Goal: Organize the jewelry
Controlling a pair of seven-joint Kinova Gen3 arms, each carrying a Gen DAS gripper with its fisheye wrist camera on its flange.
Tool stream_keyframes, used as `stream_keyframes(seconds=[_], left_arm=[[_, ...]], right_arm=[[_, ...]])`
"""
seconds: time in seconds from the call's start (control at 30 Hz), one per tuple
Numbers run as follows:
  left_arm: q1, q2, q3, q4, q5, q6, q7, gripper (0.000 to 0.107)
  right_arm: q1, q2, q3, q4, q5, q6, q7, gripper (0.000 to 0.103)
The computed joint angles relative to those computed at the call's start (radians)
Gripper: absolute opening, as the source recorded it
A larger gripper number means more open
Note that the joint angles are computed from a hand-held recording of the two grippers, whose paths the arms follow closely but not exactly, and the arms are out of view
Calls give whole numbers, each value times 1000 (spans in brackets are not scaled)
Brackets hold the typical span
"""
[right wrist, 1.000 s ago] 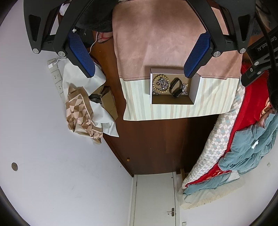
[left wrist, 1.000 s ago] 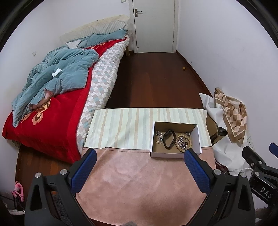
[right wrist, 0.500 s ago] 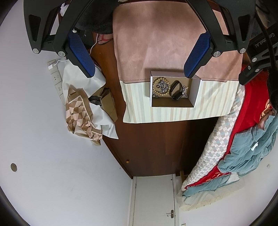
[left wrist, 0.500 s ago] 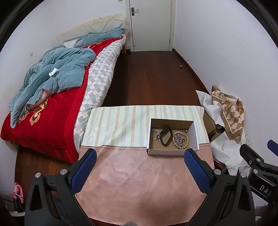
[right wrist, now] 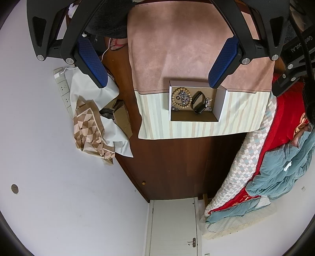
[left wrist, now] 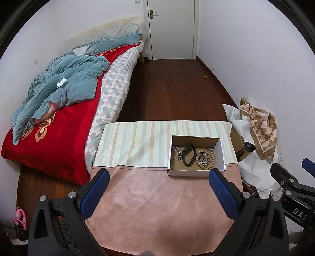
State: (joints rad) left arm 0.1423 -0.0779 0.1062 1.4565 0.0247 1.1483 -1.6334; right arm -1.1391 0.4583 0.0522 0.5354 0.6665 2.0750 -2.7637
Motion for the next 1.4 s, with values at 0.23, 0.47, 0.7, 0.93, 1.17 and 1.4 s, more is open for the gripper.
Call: stream_keyframes(seconds=[0.23, 0.47, 0.7, 0.93, 1.17, 1.4], left_arm=[[1, 0, 1, 1, -3, 1, 3, 103], [0, -4, -2, 1, 2, 4, -2, 103], [-4, -10, -5, 4, 6, -1, -6, 103], [-10, -25, -8, 10, 12, -5, -22, 103], [-12, -28, -7, 10, 12, -4, -23, 103], [-12, -30, -6, 8, 9, -4, -21, 103]], right_arm=[[0, 0, 1, -3, 0, 3, 4, 103], [0, -11, -6, 11, -2, -3, 1, 103], [-2, -18, -12, 18, 2, -6, -3, 103], [-3, -12, -13, 3, 3, 0, 4, 103], [-5, -5, -4, -10, -1, 3, 14, 103], [-8, -1, 2, -16, -1, 6, 17, 103]])
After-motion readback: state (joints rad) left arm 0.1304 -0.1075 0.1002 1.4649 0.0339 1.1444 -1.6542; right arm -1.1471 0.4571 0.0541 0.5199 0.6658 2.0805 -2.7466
